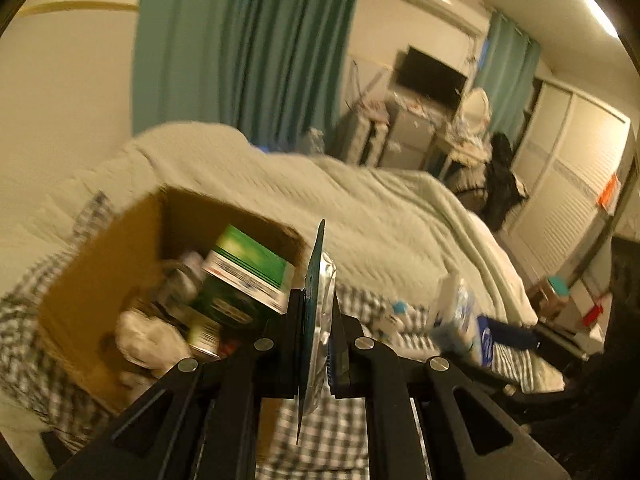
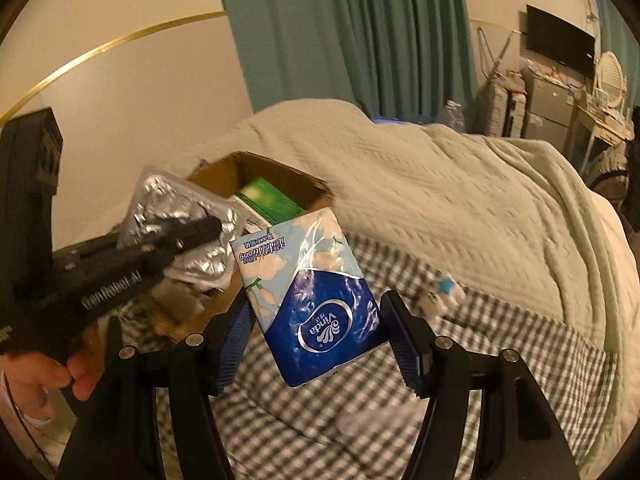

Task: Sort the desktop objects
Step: 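Grasp the blue tissue packet with the right tool while the left tool lifts the blister pack, then carry the blister pack and tissue packet over the box and open both tools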

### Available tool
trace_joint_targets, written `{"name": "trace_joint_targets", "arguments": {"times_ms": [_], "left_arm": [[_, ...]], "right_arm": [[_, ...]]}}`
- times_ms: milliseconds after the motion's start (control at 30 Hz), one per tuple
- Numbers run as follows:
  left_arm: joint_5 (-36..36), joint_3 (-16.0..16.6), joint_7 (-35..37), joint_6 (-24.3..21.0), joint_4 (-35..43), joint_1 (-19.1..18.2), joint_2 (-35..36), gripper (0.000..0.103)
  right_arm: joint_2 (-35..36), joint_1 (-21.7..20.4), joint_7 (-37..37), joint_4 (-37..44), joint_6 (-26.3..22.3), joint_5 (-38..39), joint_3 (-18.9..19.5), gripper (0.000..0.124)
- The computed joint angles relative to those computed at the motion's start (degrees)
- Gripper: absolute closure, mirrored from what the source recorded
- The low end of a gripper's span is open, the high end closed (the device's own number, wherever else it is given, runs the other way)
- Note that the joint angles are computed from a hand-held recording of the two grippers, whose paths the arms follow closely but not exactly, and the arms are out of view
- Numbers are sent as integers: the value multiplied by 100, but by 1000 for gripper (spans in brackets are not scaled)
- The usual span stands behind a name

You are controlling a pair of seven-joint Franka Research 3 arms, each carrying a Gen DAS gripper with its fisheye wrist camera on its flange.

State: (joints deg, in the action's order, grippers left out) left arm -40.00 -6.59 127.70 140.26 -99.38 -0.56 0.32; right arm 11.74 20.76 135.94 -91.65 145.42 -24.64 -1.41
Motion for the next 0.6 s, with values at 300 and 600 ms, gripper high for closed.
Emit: {"name": "trace_joint_targets", "arguments": {"times_ms": [300,600], "left_arm": [[502,121,-458,254,359,410,501,94],[908,-97,-832,269,595,717,933,94]], "right_arm": [[1407,206,-738,1896,-188,832,6,61],[2896,291,-1502,4008,-777,1683,-109,59]]}}
